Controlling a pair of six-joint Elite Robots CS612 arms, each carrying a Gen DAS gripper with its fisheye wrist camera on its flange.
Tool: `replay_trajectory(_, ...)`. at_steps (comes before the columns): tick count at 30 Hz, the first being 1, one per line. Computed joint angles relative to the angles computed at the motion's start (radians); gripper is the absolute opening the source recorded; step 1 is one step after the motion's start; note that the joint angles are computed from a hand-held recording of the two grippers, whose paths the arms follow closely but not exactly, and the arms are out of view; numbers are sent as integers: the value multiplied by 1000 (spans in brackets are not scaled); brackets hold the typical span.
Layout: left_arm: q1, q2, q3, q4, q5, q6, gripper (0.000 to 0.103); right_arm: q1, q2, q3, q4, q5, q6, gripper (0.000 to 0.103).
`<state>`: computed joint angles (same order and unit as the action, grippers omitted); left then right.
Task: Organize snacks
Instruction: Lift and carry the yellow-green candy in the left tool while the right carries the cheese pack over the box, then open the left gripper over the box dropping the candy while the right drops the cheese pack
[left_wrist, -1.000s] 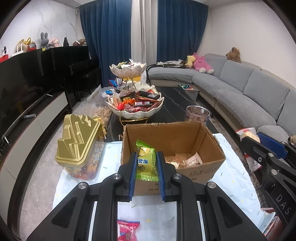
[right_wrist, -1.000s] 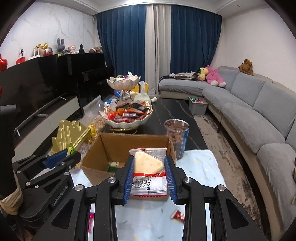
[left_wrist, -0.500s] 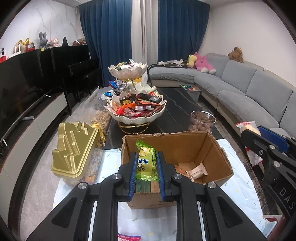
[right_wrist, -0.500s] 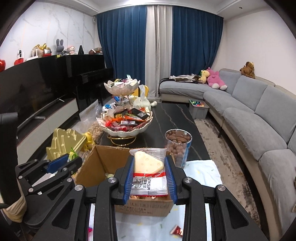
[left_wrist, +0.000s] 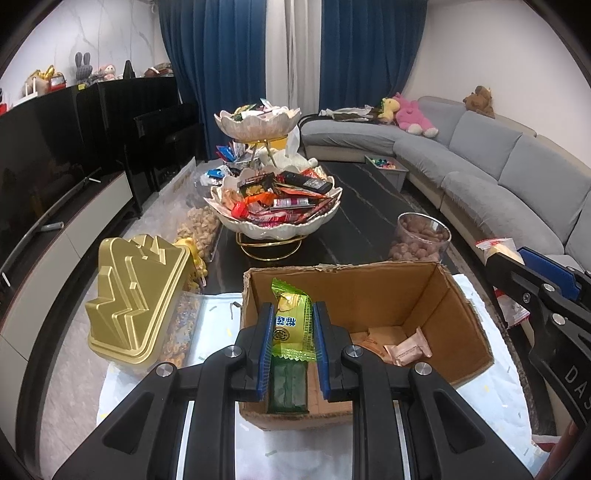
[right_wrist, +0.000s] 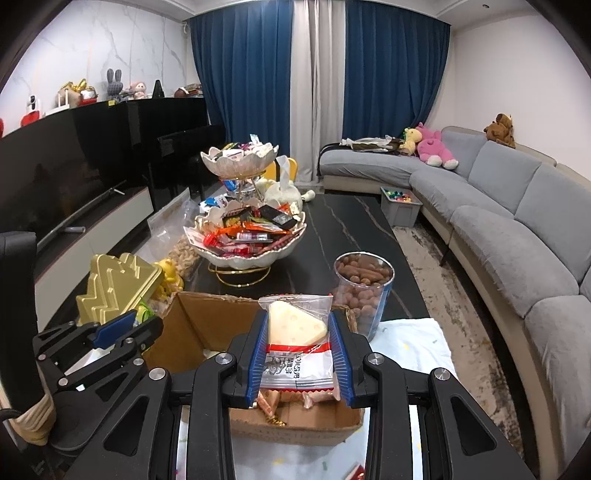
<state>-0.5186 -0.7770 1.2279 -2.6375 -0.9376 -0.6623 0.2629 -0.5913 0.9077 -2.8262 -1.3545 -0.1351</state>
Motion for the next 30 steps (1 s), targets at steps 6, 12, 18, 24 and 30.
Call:
replay_trajectory(6,12,24,-30,22,-28,1,21,1,32,-55,51,-2,1,34)
replay_trajectory(12,22,45,-55,40,-58,-2,21,2,63,-108,109,-3,0,34)
replay_trajectory(18,29,59,-70,60,-92,-6,21,0,85,-148,177,7,-11,34)
replay_trajectory(24,29,62,-73,62,-104,-3,23,-1,95,-167,206,19,-27,34)
replay_trajectory(30,29,56,-66,53,-105,7,42,-4,92,-167,203,31,-31,37)
